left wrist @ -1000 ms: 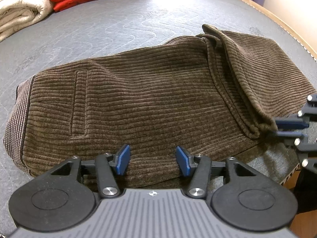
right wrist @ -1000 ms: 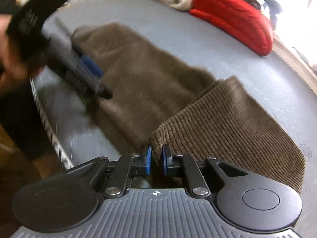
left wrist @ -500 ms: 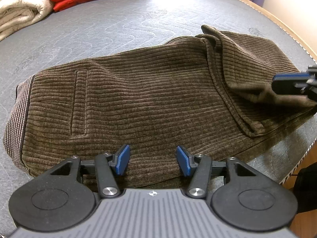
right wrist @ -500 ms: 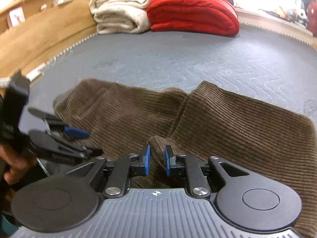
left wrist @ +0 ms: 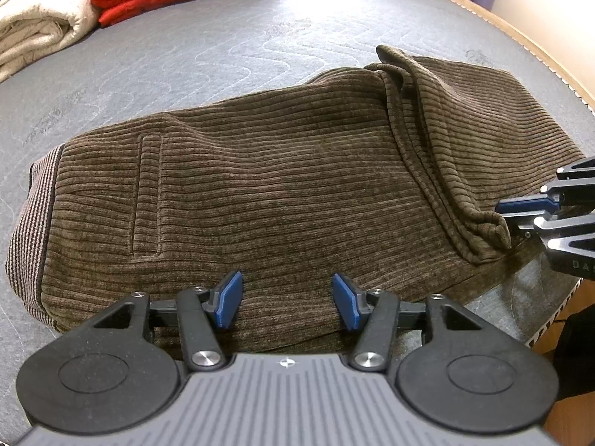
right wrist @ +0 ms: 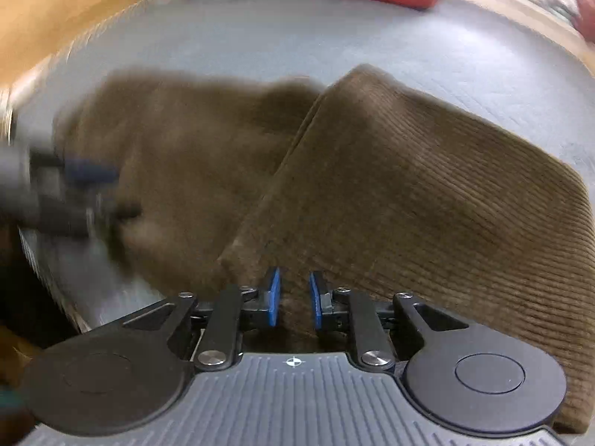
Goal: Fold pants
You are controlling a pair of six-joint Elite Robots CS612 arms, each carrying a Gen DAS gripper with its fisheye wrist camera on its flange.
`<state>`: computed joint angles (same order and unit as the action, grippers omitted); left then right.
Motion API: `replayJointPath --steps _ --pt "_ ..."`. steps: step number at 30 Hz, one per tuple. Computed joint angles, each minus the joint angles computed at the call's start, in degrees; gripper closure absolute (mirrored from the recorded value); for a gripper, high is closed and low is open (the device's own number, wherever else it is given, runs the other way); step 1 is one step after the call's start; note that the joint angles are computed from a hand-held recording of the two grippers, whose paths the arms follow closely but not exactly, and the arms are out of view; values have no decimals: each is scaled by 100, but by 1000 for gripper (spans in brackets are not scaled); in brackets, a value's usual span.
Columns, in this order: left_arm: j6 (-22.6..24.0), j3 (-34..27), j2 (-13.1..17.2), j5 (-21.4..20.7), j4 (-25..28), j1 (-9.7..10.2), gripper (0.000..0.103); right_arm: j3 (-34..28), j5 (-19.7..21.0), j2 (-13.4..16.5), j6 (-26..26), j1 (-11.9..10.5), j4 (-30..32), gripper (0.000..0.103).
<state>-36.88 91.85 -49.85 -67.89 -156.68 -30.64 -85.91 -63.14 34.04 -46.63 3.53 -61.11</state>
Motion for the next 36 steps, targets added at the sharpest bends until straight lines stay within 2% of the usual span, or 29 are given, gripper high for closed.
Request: replayJointPath --steps 1,3,6,7,9,10,12,14,16,18,19,21,24,26,29,31,32,33,34,36 --pt "4 5 1 23 -11 -6 43 45 49 -54 -56 -1 102 91" --pt "12 14 3 30 -39 -10 43 120 284 -129 145 -46 144 94" --pt "-20 4 4 84 1 -29 43 84 585 -62 455 -111 -216 94" --pt "-21 3 3 101 8 -36 43 94 463 -52 335 -88 -204 94" --pt "25 7 -7 246 22 -72 43 53 12 10 -351 0 -41 94" --pt "65 14 -16 389 23 -101 43 -72 30 122 -538 5 -256 95" --pt "138 58 -39 591 -113 -139 44 -61 61 92 -393 13 -289 95" --pt "125 103 -59 656 -377 -144 54 12 426 16 9 -68 -254 95" --pt "90 61 -62 704 -518 -128 72 36 570 25 310 -109 -320 95" --pt "69 -27 -39 778 -665 -109 81 125 225 -29 18 -80 -64 94" --pt "45 -93 -14 780 -735 -96 83 124 185 -19 -233 -79 -7 94" --pt "-6 -323 70 666 -809 -45 83 93 264 -5 -324 -104 -19 94" --pt "69 -744 261 421 -987 19 83 243 511 -131 213 -195 105 94" --pt "226 -1101 436 228 -974 54 83 215 461 -88 701 -228 -308 94" --pt "421 -1678 760 4 -978 69 83 168 177 21 1444 -279 -1169 93" --pt "461 -1974 951 -226 -1025 91 83 171 -232 68 1885 -299 -1709 86" --pt "480 -2128 1064 -354 -1063 110 83 185 -493 89 2122 -311 -1949 76" --pt "508 -2260 1150 -367 -945 107 83 194 -749 116 2359 -314 -2145 66" --pt "489 -2425 1224 -390 -586 123 84 225 -1020 120 2637 -332 -2312 62" --pt "205 -2808 1411 -472 612 197 83 241 -1413 153 3152 -347 -2443 53"
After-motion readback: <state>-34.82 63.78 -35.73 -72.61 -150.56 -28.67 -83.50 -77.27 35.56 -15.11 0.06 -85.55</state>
